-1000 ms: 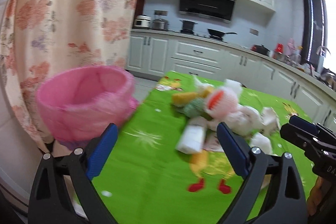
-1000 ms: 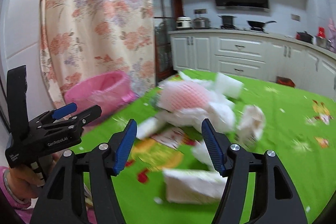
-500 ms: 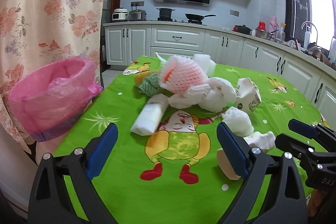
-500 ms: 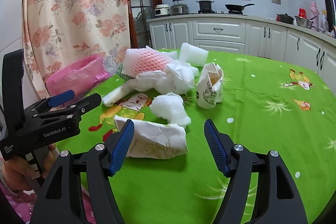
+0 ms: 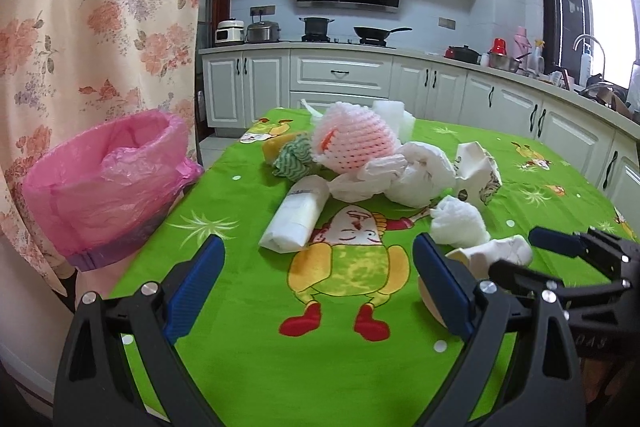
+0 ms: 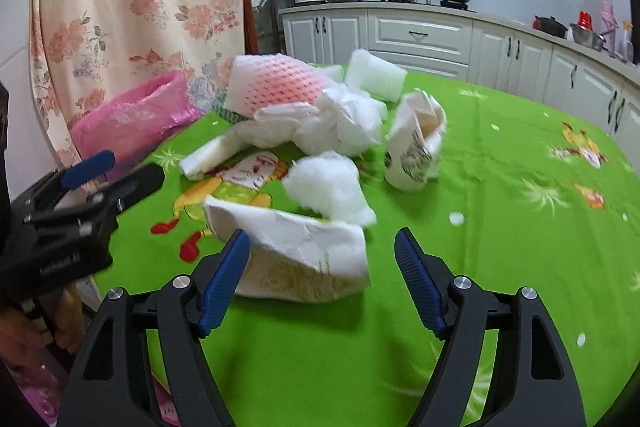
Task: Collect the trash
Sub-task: 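Move both grippers back over the trash on the table, then grasp the white tissue with the left gripper while the right grasps a crumpled paper cup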
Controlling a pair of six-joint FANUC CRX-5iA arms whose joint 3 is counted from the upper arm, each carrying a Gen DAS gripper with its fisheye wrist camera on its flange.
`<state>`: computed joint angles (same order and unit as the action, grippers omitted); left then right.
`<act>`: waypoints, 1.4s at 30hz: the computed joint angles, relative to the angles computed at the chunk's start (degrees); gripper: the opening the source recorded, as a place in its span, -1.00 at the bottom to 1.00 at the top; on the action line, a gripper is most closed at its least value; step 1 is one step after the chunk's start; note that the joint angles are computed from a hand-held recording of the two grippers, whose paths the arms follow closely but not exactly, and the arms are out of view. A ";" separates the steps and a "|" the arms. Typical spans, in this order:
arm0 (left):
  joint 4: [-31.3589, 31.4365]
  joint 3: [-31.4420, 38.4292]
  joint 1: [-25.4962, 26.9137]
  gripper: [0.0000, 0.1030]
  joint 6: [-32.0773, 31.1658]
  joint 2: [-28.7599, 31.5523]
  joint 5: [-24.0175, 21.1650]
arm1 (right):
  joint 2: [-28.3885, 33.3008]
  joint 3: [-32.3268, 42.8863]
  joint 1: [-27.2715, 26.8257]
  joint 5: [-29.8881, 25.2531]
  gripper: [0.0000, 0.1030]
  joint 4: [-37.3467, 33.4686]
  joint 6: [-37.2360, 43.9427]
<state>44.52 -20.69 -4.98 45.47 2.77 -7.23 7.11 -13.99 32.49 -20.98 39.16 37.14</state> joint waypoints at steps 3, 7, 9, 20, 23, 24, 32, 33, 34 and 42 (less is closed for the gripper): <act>-1.94 0.47 0.83 0.79 2.18 0.03 -0.43 | 1.51 2.67 0.55 -1.04 0.40 -2.04 4.36; -1.44 0.22 1.38 0.79 2.37 -0.15 -0.03 | 3.92 7.76 1.06 -3.46 0.41 -10.75 13.96; -1.64 0.12 1.84 0.79 2.85 -0.31 0.16 | 4.02 7.75 1.01 -3.05 0.37 -10.69 13.56; -5.29 1.52 2.08 0.79 6.20 0.02 -2.02 | -1.42 2.64 0.17 -3.15 -0.40 -14.52 14.04; -2.43 1.15 1.21 0.79 3.55 0.18 -1.92 | -2.73 1.67 0.49 -3.71 -0.38 -15.41 15.85; -2.28 1.18 1.01 0.79 3.28 0.27 -2.04 | -2.78 1.43 0.65 -3.84 -0.37 -14.72 15.85; -5.85 2.16 0.57 0.79 4.65 0.49 -2.35 | -0.63 3.19 0.63 -3.75 0.01 -13.91 17.45; -6.87 2.66 0.87 0.79 6.12 0.64 -2.89 | -0.31 3.49 0.68 -4.11 -0.15 -13.78 17.60; -7.49 2.98 1.10 0.79 7.04 0.70 -3.29 | -0.12 4.00 0.62 -4.29 -0.34 -15.30 19.06; -7.22 6.32 0.37 0.79 8.17 2.70 -7.86 | -5.44 -4.33 -0.52 2.49 -0.46 -6.76 9.83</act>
